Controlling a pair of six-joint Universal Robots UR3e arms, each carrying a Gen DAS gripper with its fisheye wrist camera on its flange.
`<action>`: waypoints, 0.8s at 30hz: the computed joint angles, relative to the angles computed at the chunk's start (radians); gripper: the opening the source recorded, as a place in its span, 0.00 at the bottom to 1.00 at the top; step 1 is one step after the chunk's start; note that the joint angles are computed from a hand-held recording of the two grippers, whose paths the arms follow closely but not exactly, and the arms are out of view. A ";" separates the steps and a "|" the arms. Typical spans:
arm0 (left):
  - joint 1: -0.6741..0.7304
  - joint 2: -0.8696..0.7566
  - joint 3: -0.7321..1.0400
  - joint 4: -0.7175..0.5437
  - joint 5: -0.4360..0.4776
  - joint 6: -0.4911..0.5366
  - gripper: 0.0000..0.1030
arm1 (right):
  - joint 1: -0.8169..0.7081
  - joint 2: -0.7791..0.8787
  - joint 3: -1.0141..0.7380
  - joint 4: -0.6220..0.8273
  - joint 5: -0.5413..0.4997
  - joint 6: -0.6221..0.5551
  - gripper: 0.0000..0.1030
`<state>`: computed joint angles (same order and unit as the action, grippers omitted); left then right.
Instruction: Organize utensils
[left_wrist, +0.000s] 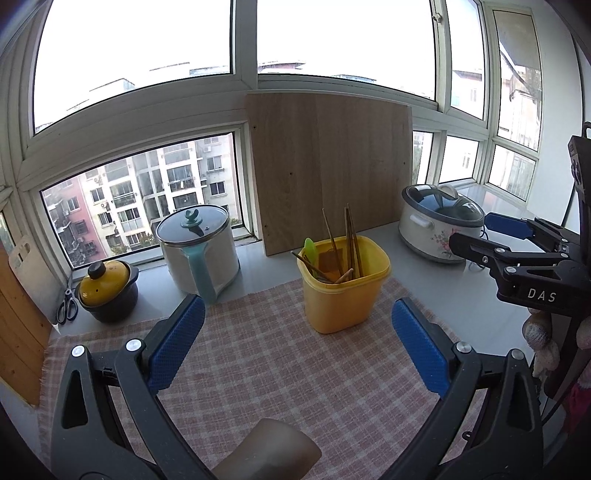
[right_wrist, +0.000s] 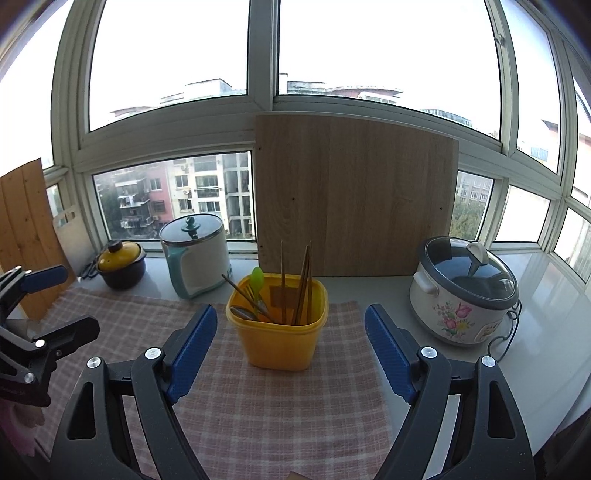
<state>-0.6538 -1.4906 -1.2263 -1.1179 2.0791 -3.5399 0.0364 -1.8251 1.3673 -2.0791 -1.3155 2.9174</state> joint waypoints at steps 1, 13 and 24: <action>0.000 0.000 0.000 -0.003 0.001 -0.003 1.00 | 0.000 -0.001 0.002 0.001 0.000 0.001 0.80; 0.007 0.007 -0.012 -0.008 0.007 -0.011 1.00 | 0.003 -0.001 0.019 0.000 -0.007 -0.001 0.80; 0.013 0.012 -0.020 -0.004 -0.003 -0.009 1.00 | -0.008 -0.009 0.033 0.003 -0.009 0.005 0.80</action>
